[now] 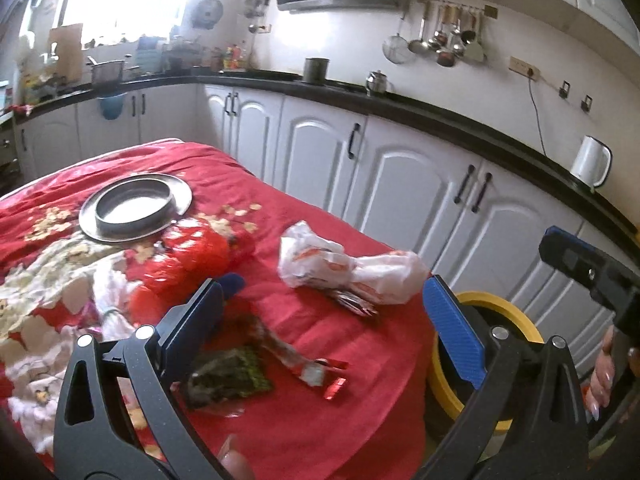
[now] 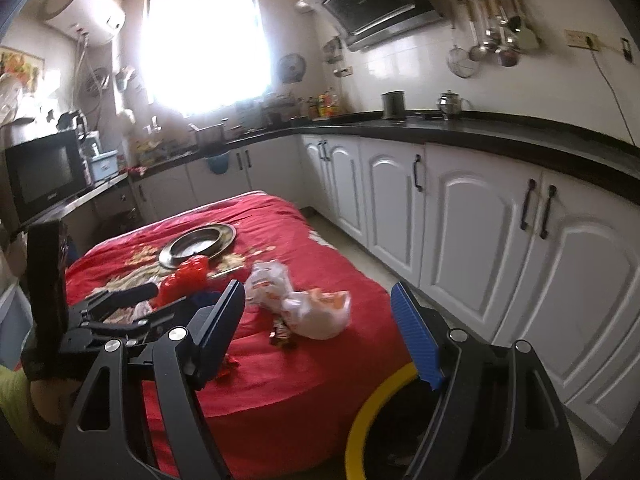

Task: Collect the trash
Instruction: 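Move both tools back over the table toward the remaining trash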

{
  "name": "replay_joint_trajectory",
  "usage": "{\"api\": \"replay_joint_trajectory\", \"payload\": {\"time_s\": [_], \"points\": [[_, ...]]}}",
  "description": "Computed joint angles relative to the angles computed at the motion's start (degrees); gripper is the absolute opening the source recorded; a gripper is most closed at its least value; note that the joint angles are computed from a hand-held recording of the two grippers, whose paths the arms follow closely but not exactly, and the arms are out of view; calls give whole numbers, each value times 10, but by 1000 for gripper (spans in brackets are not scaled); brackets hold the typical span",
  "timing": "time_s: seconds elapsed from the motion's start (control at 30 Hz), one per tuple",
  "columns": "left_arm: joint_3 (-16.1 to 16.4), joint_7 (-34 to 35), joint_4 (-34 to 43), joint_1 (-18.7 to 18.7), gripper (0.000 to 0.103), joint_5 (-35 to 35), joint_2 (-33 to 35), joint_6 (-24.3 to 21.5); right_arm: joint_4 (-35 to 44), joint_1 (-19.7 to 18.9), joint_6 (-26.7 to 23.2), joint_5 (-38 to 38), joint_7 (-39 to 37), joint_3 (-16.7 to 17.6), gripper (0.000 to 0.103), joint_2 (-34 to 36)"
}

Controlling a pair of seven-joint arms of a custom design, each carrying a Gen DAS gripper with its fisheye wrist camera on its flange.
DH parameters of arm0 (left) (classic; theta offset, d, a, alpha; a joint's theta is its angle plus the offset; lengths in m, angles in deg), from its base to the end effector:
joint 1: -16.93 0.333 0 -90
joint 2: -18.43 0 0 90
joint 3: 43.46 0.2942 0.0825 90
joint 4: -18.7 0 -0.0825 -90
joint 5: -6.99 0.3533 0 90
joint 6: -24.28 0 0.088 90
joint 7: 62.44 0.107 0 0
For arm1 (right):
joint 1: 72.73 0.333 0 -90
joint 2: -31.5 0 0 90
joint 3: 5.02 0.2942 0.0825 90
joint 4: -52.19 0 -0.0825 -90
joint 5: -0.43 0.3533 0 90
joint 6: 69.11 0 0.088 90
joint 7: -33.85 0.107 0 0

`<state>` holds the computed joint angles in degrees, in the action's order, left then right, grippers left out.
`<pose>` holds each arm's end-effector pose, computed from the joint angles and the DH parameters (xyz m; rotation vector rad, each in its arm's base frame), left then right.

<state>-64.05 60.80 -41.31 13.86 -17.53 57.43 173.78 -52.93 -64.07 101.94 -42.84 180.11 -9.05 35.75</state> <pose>0.7200 -0.1908 0.5501 -1.2256 2.1573 -1.3490 0.5883 0.0974 0.5895 -1.3424 1.6680 -0.8850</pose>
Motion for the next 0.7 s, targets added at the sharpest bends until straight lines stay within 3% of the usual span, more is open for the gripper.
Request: {"api": "replay_joint_trajectory", "payload": {"time_s": [0.33, 0.7], "points": [[16, -39, 30, 9, 92, 15, 21, 6, 64, 22, -19, 158, -185, 19, 73, 62], [44, -115, 124, 9, 92, 62, 82, -25, 179, 49, -88, 219, -253, -10, 73, 155]]}}
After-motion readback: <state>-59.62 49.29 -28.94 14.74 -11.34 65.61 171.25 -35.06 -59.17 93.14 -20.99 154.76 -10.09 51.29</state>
